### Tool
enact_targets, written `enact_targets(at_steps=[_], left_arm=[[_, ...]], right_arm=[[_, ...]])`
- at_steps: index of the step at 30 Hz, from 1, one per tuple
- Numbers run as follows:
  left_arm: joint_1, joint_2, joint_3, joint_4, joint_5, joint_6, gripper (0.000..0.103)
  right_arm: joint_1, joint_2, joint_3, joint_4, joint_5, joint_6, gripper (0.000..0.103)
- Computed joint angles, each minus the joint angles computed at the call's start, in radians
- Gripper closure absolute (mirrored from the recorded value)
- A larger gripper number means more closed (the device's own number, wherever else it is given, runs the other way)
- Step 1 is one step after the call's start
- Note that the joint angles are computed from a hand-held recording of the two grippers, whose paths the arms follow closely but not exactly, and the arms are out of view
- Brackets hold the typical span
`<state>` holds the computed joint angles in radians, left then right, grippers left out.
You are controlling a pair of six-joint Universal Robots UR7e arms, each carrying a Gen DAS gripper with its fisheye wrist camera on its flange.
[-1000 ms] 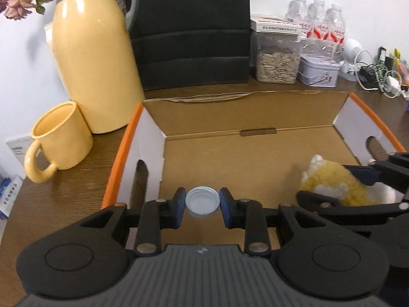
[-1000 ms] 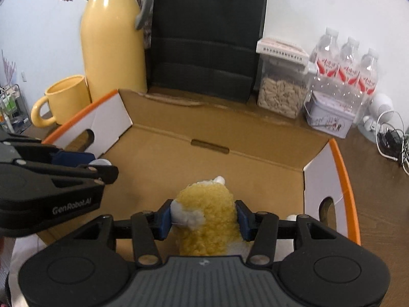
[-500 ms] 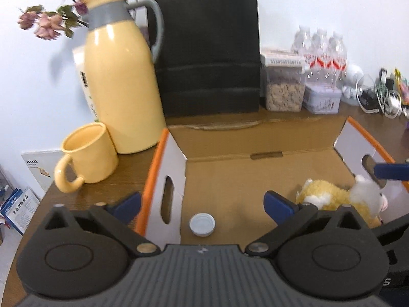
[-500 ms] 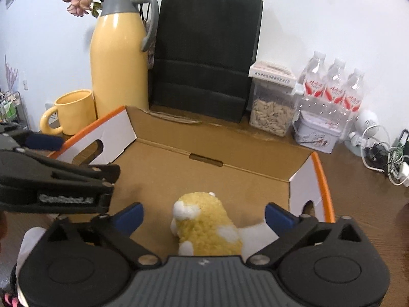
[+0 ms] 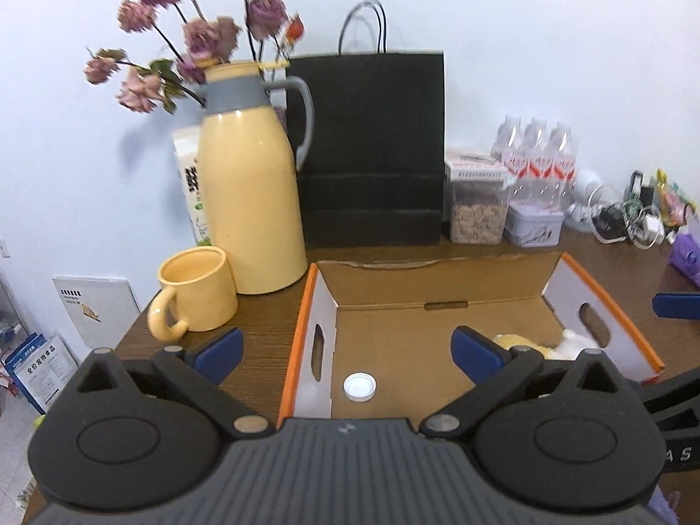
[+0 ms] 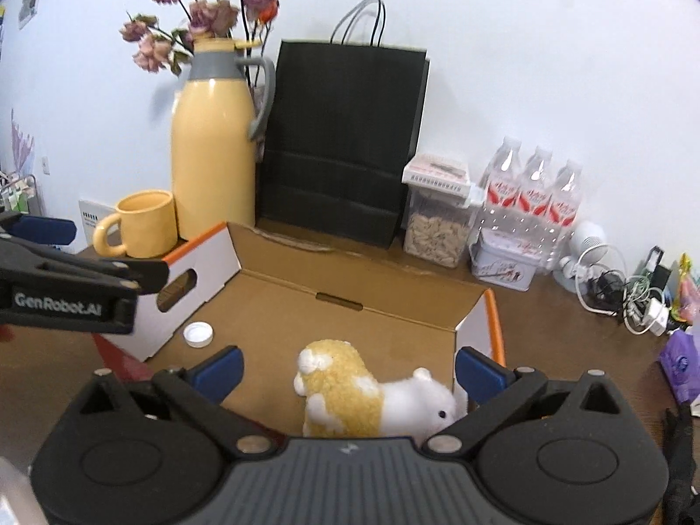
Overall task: Organize objects
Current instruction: 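Carry the cap and sheep into the cardboard box and open both grippers, then grasp the white plastic bottle with the left gripper while the right gripper grasps the large white cap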
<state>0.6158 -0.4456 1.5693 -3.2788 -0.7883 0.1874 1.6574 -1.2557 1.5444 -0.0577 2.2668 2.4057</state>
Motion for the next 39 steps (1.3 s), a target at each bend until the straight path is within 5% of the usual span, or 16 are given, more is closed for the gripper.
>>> enact_targets(at_steps=[8, 24, 39], left_arm=[[-0.048, -0.107, 0.212, -0.18, -0.017, 0.026, 0.0], [-0.098, -0.266, 0.617, -0.37, -0.023, -0.131, 0.0], [-0.103, -0.252, 0.681, -0.328, -0.079, -0.204, 0.0]], right_arm=[[0.047, -0.136, 0.212, -0.142, 0.0, -0.043, 0.0], [0.052, -0.325, 0.577, -0.26, -0.022, 0.079, 0.0], [0.032, -0.275, 0.631, -0.267, -0.017, 0.11, 0.0]])
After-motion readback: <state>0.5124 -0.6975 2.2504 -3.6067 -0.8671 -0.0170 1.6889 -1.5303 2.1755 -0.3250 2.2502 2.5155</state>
